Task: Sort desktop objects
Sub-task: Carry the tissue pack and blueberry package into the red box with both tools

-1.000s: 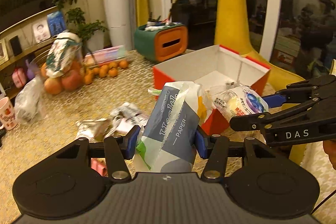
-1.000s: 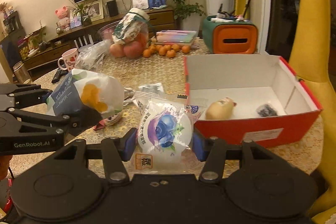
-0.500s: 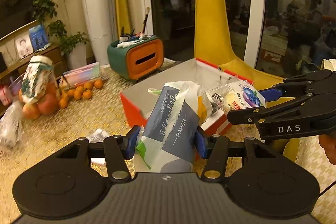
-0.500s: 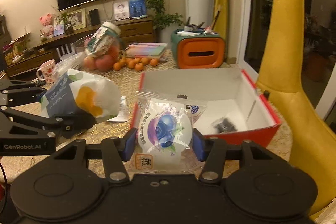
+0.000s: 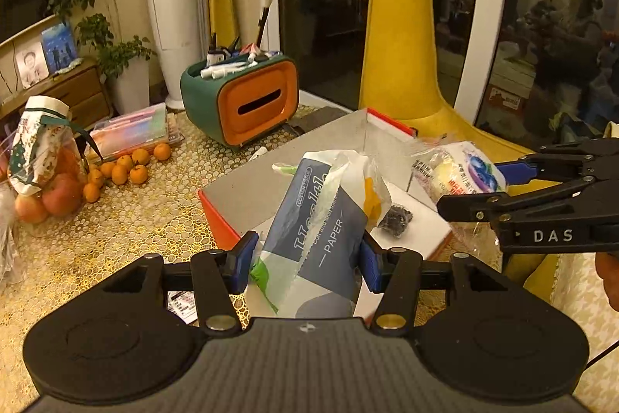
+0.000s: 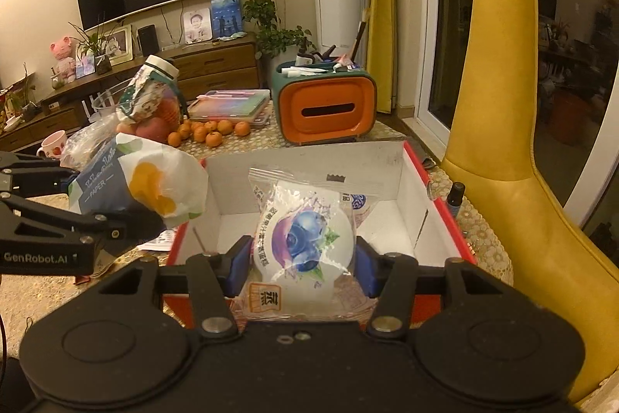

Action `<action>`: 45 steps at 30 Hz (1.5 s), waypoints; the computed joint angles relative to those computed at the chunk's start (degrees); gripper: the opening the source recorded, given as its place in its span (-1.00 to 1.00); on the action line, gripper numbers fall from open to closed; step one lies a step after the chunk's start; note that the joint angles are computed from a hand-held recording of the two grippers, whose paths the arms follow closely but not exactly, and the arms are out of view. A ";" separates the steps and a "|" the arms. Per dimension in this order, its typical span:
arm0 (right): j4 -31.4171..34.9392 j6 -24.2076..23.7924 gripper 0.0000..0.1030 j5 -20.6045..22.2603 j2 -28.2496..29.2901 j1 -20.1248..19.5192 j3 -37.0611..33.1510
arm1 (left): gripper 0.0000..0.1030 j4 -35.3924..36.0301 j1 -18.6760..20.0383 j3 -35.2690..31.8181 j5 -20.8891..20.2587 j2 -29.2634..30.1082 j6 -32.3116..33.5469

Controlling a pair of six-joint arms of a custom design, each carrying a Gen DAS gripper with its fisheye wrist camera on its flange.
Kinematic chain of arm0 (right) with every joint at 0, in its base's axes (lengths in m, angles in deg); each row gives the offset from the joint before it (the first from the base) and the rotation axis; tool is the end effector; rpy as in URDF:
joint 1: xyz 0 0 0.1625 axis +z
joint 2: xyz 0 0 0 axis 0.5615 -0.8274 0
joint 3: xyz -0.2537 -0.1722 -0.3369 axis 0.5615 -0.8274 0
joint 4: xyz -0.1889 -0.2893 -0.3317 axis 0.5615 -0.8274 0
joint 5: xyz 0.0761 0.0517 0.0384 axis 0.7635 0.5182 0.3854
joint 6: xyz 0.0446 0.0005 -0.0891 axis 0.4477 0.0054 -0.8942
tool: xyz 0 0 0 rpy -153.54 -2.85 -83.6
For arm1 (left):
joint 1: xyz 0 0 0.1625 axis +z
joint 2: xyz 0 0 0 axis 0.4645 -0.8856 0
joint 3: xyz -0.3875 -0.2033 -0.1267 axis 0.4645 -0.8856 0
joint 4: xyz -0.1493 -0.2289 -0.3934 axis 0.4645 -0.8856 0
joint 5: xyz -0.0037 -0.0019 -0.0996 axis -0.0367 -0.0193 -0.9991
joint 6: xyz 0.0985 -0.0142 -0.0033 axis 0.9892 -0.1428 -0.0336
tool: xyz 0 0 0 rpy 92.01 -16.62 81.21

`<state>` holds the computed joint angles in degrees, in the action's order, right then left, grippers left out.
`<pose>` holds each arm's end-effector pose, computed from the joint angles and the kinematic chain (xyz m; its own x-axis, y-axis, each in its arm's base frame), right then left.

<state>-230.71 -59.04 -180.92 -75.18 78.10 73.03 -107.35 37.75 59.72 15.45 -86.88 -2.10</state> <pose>0.4286 -0.7642 0.0203 -0.5872 -0.6566 0.4734 -0.8073 0.5177 -0.2834 -0.0807 -0.6841 0.3816 -0.6965 -0.0779 -0.7133 0.4943 0.6686 -0.5556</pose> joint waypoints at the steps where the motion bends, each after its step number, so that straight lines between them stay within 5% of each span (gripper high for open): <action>1: 0.63 0.29 0.03 -0.10 0.54 -0.16 -0.99 | 0.02 0.55 0.32 -0.77 0.00 0.57 -0.12; 18: 9.62 -1.43 0.03 -2.33 9.12 -1.94 -15.28 | 0.02 4.81 4.08 -11.71 0.96 10.14 3.71; 36: 19.58 -4.10 0.03 -9.26 18.79 -2.41 -30.08 | 0.06 18.02 8.70 -21.28 -0.09 16.00 -2.81; 45: 21.72 -4.34 0.03 -11.35 20.93 -2.53 -33.57 | 0.07 20.15 8.90 -24.06 0.65 18.50 -0.54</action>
<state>-208.98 -63.38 -192.27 -54.25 75.57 39.46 -87.20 46.65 35.66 16.10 -68.38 -2.64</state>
